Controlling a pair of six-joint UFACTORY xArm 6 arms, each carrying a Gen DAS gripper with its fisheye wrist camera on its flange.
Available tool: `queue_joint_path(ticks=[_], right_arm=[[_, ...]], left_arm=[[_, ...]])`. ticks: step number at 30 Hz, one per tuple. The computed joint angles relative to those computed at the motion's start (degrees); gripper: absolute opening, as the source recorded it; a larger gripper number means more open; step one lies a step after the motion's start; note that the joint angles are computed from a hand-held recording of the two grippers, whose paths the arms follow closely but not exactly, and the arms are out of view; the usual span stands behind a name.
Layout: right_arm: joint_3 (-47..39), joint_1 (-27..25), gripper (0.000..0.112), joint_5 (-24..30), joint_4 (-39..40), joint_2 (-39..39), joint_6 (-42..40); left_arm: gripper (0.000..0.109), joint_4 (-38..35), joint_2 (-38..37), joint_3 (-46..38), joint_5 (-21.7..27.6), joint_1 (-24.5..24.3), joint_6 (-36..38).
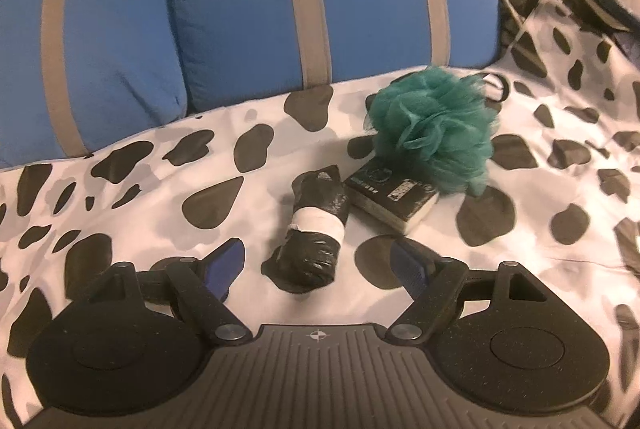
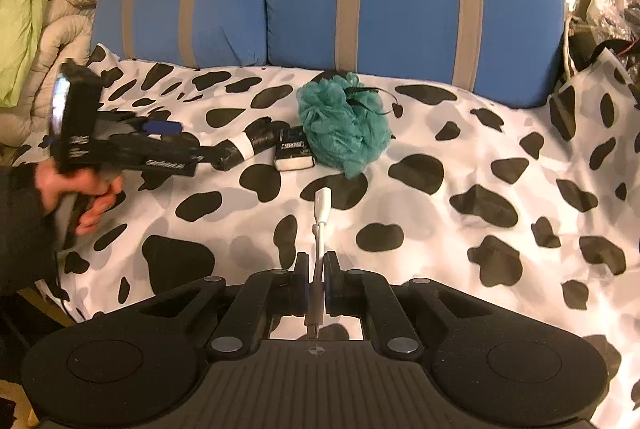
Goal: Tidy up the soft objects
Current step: 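Grasp the black-and-white taped roll with the left tool while the right tool holds the cable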
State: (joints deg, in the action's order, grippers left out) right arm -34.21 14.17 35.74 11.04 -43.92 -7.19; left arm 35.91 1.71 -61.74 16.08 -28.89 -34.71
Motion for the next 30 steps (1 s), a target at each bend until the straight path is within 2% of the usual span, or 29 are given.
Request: queue_joint_path(ticks=[7,15,18,20,23,30], right_arm=[[-1.3,-0.1,0.009,1.5,3.7,1.7,-2.4],[-2.6,0.7,0.006,2.1,6.0,3.4,-3.9],[-2.9,0.6,0.004,2.3,5.5,3.9,-3.7],[-2.8,0.3,0.004,2.4,4.5,4.0,-3.3],[-2.9,-0.6,0.004,3.1,3.8,4.2,-2.7],[-3.0,-2.4,0.004,2.9,4.3,4.5,-2.1]], left_arm=[[0.08,-5.1,5.6,-3.5,-1.1,1.4,7.0],[0.079,-14.2,9.6,-6.5,-2.9,1.9,14.6],[0.061,-16.6,11.1,-7.9,-2.5,1.7,17.2],[0.043,-21.4,11.9,-8.9,-1.1,1.3,22.0],[0.043,-21.5,11.9,-8.7,-1.1,1.2,22.1],[0.042,-30.9,10.2,-7.9,-0.5,0.6,28.5]])
